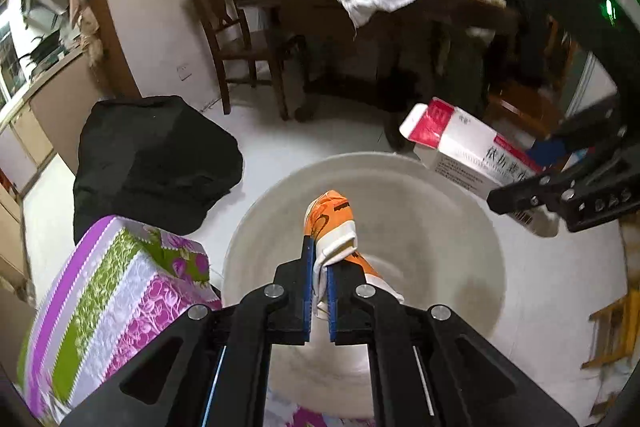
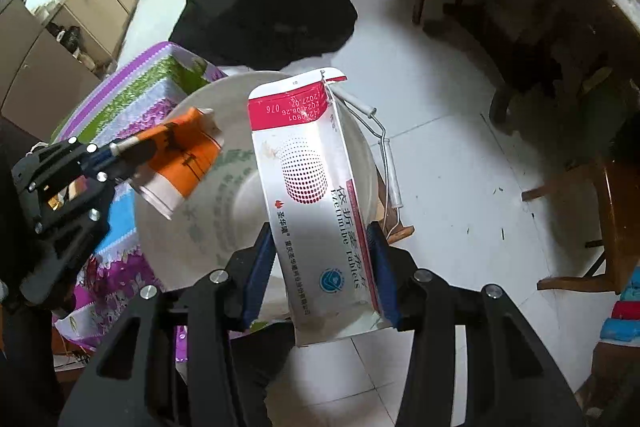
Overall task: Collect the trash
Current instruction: 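Carry both items over the white bucket and open both grippers to drop them, then swing both tools back from the bucket toward the table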
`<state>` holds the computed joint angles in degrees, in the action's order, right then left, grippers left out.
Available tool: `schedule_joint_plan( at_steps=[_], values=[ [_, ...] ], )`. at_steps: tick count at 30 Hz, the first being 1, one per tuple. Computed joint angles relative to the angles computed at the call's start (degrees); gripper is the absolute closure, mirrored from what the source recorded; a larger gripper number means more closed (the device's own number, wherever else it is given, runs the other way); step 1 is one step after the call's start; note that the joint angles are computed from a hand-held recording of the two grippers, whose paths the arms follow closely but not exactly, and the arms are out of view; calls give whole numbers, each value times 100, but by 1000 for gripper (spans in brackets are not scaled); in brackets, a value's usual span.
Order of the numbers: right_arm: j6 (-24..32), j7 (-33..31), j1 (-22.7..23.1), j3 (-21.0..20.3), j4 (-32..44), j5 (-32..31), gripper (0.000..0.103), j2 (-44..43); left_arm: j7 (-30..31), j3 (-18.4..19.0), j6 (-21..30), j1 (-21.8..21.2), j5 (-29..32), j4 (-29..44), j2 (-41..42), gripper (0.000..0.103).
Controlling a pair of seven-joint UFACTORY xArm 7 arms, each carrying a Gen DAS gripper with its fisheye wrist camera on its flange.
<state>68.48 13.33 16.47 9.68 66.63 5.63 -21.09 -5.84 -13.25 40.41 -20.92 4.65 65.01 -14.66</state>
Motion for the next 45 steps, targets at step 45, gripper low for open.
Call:
schedule_joint_plan(
  at_steps=[45],
  values=[
    [277,-260,275,65,1031,90,54,1249,-261,88,-74,314,306,-595,-270,80]
  ],
)
